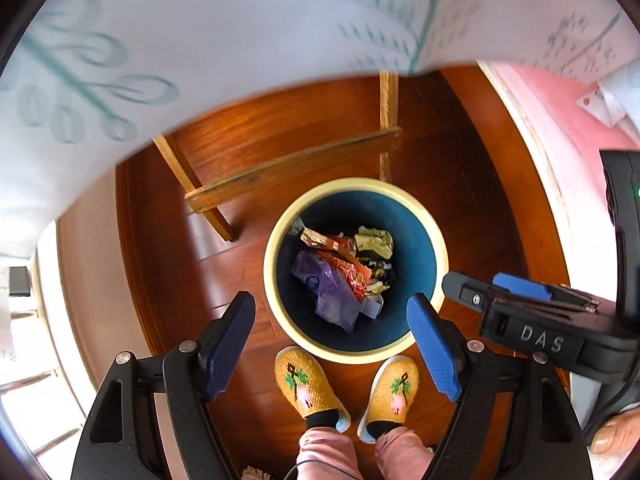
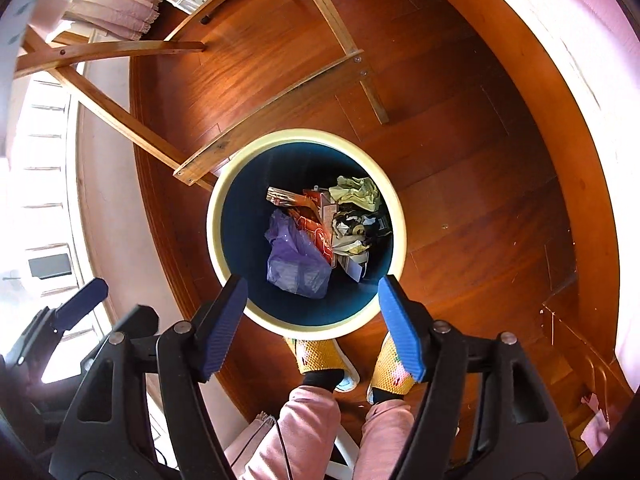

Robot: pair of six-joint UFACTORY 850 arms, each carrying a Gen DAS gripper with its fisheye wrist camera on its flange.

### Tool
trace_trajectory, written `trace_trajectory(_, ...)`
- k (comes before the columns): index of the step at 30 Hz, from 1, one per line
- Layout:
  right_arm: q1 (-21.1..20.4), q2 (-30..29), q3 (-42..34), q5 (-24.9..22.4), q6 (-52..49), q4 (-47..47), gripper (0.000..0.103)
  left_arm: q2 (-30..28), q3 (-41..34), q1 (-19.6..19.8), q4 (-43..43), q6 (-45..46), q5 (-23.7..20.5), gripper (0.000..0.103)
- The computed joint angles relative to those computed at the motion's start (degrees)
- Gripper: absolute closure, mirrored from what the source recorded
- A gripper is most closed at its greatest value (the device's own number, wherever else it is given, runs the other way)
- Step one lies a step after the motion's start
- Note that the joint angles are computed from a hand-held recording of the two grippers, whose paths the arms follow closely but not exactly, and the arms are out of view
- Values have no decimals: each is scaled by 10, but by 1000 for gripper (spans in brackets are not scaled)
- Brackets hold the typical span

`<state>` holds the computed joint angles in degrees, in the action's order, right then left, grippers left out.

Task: Collect trash
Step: 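Open both tools to drop the purple bag and black wrapper into the bin, then move both open tools back up to the plastic bottle and beige box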

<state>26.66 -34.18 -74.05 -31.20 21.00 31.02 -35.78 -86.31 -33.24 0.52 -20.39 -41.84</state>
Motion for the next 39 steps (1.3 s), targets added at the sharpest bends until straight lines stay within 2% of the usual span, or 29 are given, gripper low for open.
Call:
trace_trajectory(7, 14, 31, -4, -3, 29, -43, 38, 51, 10, 1, 25, -35, -1, 24)
trace_trajectory(16, 23, 90, -28, -29, 73, -90, 38, 109, -19, -2, 45, -60, -42, 23)
trace_trajectory(23, 29, 136, -58, -72, 108, -137, 38, 137, -87, 0, 50, -74, -117, 23)
trace_trajectory(27, 31, 154, -88, -114, 119, -149, 30, 150, -130, -3, 76, -92, -154, 23)
trace_trajectory(35, 31, 185, -158, -159, 101, -152, 30, 152, -259, -22, 201, -125, -240, 23)
trace_trajectory(39, 33, 188, -211, -186, 107, -187, 30, 139, -335, -27, 234, -127, -275, 23)
